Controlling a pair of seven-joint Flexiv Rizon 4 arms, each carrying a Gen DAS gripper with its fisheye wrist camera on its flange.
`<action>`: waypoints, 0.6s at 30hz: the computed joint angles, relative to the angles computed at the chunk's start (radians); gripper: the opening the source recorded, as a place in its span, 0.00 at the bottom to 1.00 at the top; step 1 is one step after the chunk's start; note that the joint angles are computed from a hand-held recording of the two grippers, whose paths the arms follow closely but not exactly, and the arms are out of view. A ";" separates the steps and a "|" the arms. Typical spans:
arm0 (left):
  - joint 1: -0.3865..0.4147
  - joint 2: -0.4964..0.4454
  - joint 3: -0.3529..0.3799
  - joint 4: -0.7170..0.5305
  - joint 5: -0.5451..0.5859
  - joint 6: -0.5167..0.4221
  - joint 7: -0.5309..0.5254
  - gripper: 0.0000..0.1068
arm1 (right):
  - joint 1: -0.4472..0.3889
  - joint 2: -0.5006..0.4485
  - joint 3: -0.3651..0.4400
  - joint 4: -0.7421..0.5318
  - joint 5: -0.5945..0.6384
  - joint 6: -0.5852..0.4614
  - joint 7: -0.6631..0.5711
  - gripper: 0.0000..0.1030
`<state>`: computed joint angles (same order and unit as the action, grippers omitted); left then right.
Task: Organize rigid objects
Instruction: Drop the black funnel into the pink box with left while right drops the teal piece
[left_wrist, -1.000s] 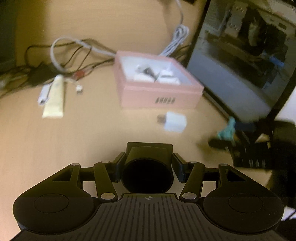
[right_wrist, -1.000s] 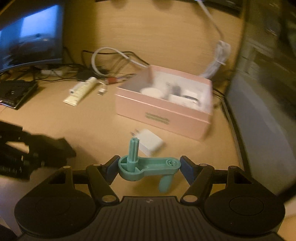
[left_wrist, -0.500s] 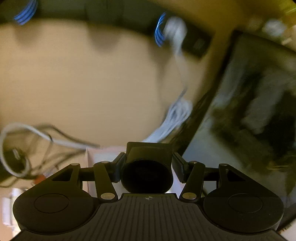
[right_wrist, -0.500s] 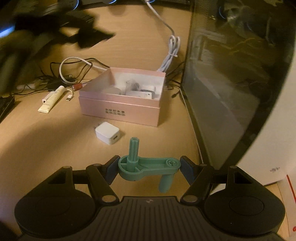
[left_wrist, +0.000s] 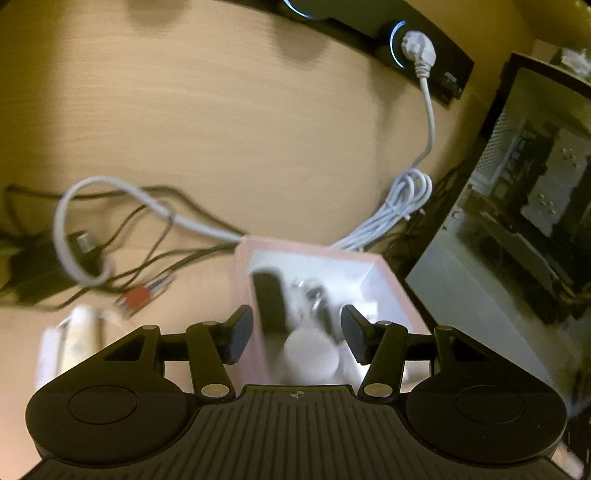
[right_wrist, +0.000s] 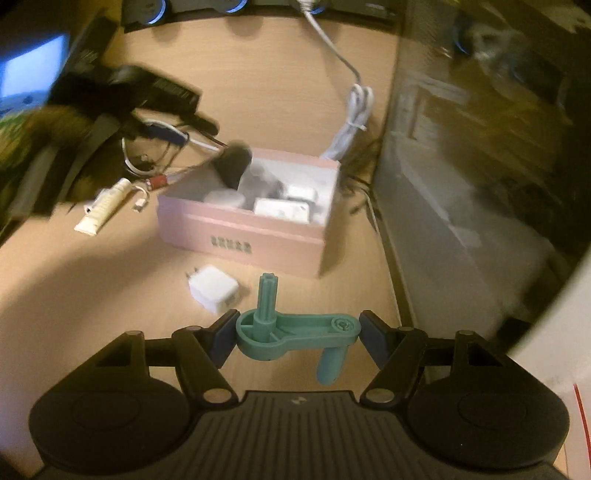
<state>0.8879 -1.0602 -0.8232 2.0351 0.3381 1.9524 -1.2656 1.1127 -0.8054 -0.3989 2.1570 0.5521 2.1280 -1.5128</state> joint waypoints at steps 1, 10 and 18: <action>0.017 0.010 0.009 0.034 0.005 0.024 -0.010 0.54 | -0.016 0.004 0.006 -0.012 -0.018 0.003 -0.004 0.68; 0.093 0.149 0.200 0.262 0.069 0.148 -0.162 0.54 | -0.132 -0.015 -0.020 -0.295 -0.123 -0.073 -0.023 0.68; 0.167 0.193 0.306 0.323 0.118 0.175 -0.254 0.54 | -0.205 -0.132 -0.054 -0.575 -0.263 -0.315 0.133 0.72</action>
<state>1.0552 -0.8668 -0.5172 2.3584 0.4562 2.1270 -1.5192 0.9078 -0.9373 -0.4524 1.5823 0.2887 1.8129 -1.3800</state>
